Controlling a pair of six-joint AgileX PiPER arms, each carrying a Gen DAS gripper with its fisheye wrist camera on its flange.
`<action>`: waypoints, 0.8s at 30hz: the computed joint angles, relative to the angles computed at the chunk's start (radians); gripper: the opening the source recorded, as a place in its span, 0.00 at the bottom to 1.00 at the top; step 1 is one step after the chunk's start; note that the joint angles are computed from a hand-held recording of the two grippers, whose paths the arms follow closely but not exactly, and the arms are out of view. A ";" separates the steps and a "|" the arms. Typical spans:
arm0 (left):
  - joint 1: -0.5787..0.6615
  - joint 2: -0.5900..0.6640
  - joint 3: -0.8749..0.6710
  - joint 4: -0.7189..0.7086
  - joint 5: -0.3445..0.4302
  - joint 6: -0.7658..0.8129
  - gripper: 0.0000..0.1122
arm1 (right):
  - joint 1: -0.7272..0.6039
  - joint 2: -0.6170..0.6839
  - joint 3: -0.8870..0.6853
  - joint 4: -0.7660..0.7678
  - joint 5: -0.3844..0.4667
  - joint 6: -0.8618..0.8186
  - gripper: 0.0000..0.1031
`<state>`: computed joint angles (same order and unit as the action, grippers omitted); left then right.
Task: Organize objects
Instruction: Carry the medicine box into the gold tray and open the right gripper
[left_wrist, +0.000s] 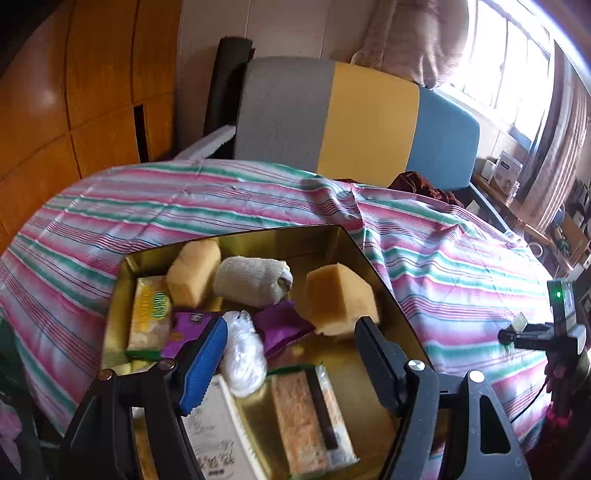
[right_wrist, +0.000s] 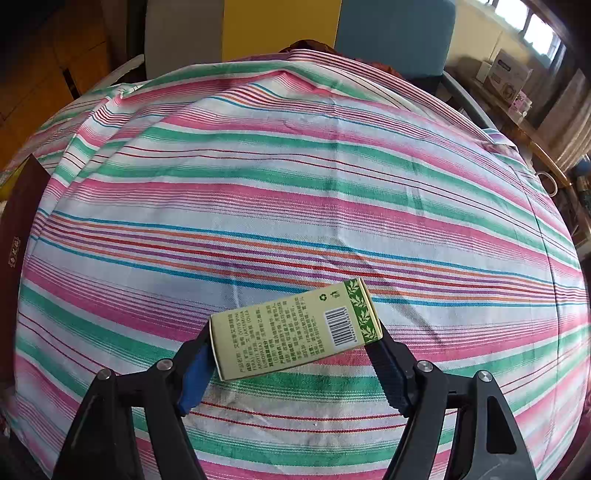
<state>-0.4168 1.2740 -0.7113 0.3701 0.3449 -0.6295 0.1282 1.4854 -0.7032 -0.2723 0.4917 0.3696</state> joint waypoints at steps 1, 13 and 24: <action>-0.011 -0.023 0.013 0.032 0.010 -0.026 0.65 | 0.000 0.000 0.000 0.003 0.001 0.001 0.74; -0.029 -0.199 0.104 0.161 0.071 -0.123 0.65 | 0.256 -0.062 -0.152 -0.001 0.084 0.130 0.74; 0.183 -0.305 0.149 -0.165 0.059 0.241 0.65 | 0.730 0.208 -0.560 -0.086 0.176 0.237 0.74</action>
